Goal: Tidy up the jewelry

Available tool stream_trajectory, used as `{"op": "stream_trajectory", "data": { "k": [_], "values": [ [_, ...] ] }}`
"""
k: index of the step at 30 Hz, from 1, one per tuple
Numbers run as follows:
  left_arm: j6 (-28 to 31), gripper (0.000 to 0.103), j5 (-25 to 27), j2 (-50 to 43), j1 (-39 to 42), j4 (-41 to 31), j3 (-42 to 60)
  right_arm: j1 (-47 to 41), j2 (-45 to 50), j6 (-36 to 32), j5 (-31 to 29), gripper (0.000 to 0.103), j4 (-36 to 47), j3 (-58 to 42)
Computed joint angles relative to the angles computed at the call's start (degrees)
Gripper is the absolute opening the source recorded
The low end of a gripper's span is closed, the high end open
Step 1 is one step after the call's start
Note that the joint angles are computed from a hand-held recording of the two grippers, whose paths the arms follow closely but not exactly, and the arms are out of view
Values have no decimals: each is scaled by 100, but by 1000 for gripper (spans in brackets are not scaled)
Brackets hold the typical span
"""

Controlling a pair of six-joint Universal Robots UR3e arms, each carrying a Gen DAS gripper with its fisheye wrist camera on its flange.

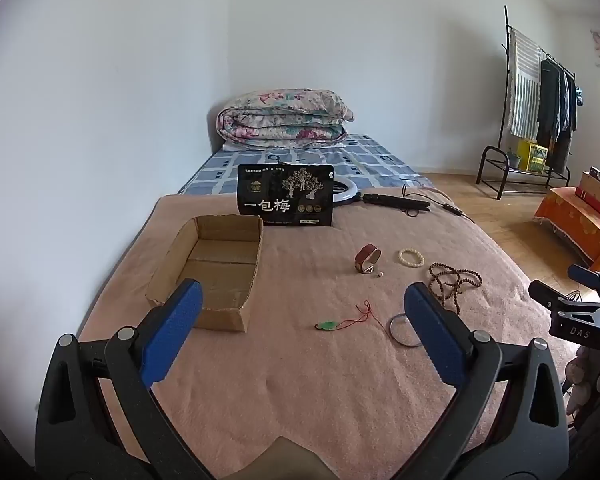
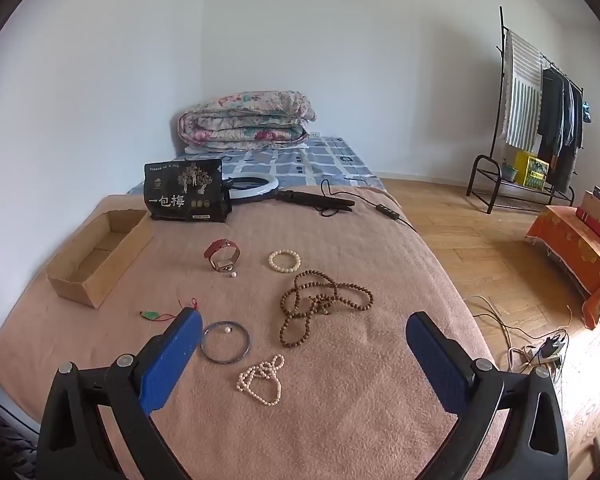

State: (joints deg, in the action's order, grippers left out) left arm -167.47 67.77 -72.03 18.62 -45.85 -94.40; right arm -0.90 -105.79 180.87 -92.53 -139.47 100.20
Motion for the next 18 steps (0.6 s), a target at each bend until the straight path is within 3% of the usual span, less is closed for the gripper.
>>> {"op": "stream_trajectory", "data": {
  "k": [18],
  "values": [
    [16,102,-47,2,39,13,-16,4,1,1,10,103,28,14]
  ]
}}
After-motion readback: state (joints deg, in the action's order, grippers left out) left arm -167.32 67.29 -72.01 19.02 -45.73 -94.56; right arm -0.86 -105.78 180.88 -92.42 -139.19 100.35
